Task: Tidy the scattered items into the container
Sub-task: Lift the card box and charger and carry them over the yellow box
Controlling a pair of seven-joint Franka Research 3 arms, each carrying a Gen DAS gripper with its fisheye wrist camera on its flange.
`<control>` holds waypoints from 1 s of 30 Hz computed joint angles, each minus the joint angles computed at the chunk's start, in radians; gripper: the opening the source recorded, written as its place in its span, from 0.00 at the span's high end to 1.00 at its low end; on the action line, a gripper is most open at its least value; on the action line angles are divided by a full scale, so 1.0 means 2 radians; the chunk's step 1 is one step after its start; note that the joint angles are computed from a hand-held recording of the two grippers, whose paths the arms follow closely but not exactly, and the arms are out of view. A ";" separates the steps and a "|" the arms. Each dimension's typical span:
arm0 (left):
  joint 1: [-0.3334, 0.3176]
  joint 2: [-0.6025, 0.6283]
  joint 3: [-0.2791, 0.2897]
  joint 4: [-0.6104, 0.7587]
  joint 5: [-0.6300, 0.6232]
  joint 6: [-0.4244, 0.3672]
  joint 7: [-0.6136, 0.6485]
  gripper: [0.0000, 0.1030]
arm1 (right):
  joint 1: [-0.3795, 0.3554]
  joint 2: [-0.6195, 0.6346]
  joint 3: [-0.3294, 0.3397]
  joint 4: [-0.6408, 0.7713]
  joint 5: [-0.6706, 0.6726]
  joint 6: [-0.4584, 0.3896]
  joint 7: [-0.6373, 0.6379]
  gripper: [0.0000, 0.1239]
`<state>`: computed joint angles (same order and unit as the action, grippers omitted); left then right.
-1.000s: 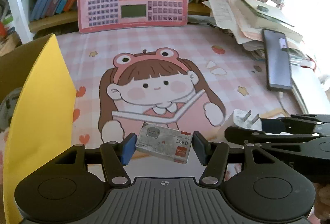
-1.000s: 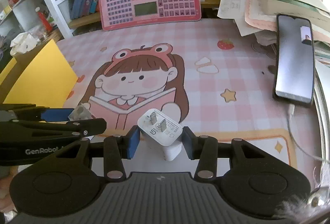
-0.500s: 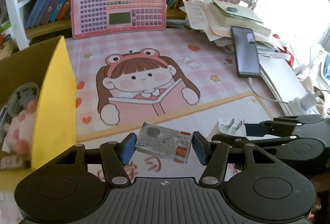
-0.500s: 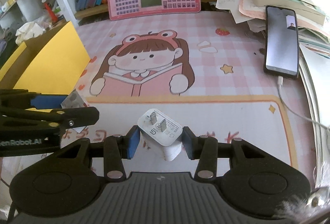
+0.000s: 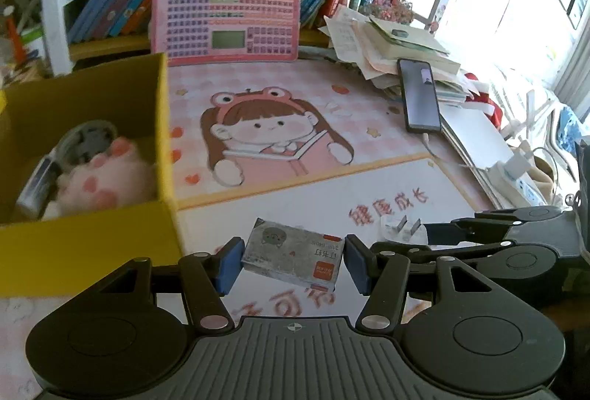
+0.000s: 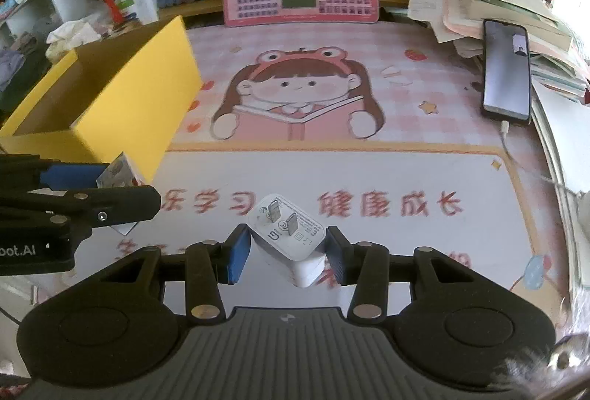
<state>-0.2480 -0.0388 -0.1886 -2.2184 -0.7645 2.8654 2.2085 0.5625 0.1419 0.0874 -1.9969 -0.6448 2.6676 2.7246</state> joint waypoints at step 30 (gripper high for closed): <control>0.011 -0.184 0.148 -0.183 -0.059 -0.053 0.075 0.44 | 0.133 0.092 0.017 0.150 -0.029 -0.102 0.018 0.66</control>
<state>-0.2262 -0.4071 0.1070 -2.5842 -0.8830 2.7592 2.3579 0.8278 0.3259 0.1209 -1.6962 -0.7029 2.4636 2.7601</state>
